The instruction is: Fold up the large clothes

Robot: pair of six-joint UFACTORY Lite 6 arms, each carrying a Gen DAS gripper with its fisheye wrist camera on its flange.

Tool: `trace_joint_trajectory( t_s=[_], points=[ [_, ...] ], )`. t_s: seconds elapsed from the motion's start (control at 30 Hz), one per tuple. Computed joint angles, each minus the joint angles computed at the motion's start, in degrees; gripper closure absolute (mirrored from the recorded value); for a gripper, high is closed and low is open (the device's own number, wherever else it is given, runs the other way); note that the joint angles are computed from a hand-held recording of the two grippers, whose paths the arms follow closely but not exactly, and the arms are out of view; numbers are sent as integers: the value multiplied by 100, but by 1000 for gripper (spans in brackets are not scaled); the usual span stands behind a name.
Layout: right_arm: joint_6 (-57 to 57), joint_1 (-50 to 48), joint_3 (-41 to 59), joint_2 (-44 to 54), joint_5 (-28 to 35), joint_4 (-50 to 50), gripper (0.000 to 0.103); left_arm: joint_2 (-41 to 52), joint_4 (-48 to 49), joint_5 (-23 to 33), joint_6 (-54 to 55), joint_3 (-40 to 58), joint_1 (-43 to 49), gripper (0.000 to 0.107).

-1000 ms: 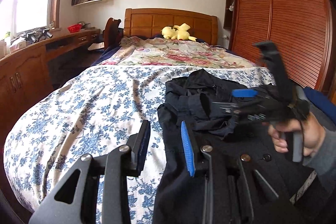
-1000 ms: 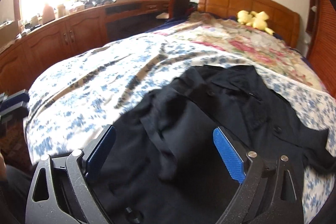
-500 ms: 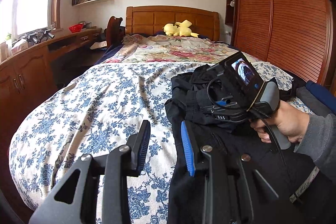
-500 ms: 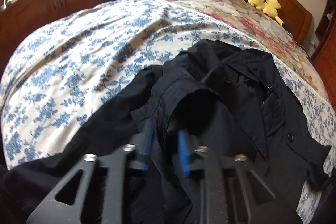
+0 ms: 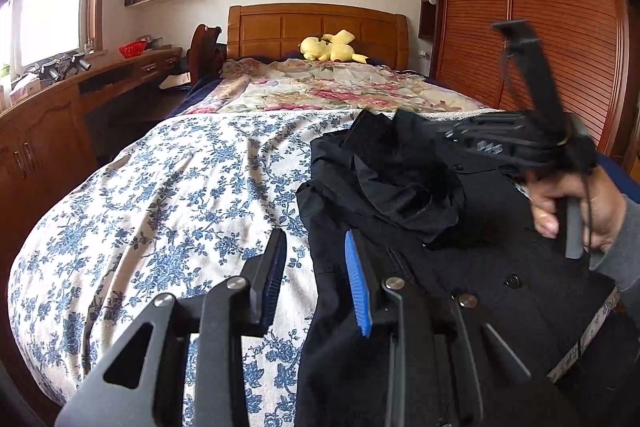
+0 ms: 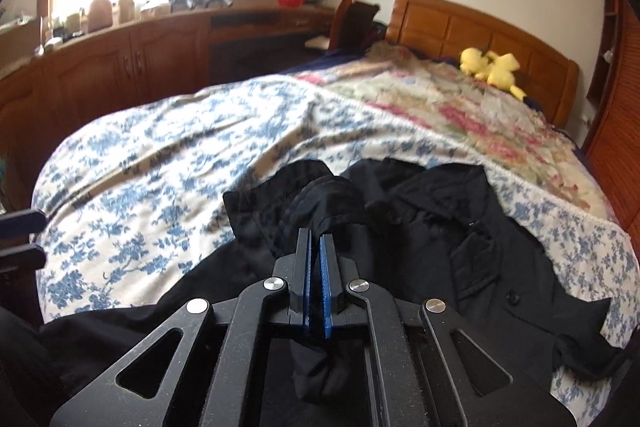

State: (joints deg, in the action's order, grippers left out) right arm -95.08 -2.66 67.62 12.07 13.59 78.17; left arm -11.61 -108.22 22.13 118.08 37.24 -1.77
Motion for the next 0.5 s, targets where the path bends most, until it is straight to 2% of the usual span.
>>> trace_joint_trajectory(
  t_s=[0.1,0.23,0.3,0.4,0.5],
  points=[
    [-1068,-498,-835,-835,439,1034,102,-45,-32,4,2,-31,-65,79],
    [-1921,-1369,-2035,-1813,993,1677,102,-74,-105,-79,30,-42,-194,79],
    [-1849,-2059,-2561,-2109,1415,1468,101,-94,-106,-108,10,-47,-255,79],
    [-1978,-2729,-3150,-2322,1611,1298,101,-139,-222,-168,107,-86,-399,79],
    [-1838,-3414,-3503,-2333,1808,700,101,-94,-278,-264,115,-68,-568,79]
  ],
)
